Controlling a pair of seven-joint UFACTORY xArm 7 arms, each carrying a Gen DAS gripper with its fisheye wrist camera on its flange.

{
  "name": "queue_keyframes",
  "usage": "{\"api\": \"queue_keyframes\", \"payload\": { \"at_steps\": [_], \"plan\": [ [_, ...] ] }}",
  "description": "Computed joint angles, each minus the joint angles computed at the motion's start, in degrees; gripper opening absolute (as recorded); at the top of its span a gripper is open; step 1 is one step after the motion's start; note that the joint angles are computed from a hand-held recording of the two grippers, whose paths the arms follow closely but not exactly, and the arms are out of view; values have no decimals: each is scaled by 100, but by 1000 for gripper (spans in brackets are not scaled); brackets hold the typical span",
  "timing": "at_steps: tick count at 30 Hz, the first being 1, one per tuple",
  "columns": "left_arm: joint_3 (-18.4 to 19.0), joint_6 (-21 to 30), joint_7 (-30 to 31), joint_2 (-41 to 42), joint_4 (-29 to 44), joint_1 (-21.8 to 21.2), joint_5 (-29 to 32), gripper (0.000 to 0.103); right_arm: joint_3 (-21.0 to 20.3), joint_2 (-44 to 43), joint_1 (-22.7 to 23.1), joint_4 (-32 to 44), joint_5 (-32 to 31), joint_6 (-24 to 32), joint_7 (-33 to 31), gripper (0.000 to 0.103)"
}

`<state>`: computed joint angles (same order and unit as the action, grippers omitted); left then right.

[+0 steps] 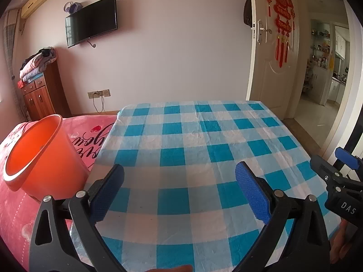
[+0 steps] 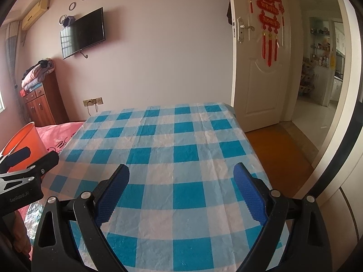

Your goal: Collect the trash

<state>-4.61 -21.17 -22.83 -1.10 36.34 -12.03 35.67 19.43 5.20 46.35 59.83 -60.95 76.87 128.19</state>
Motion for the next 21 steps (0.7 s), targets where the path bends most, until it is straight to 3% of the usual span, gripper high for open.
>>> {"api": "queue_keyframes", "payload": {
  "at_steps": [6,12,15,21],
  "plan": [
    [-159,-104,654,262,26,-43,-746,99,-108,25,-154,-164,-51,-453,39,92],
    [-302,387,1322,818,411,-245,-1627,99,-302,149,-435,-340,-82,-1174,52,92],
    [416,736,2264,1221,732,-1319,-2961,99,-423,254,-595,-402,-73,-1566,13,92],
    [1399,1210,2576,1950,1406,-2522,-3934,99,-744,585,-962,-377,-36,-2407,-252,92]
  ]
}}
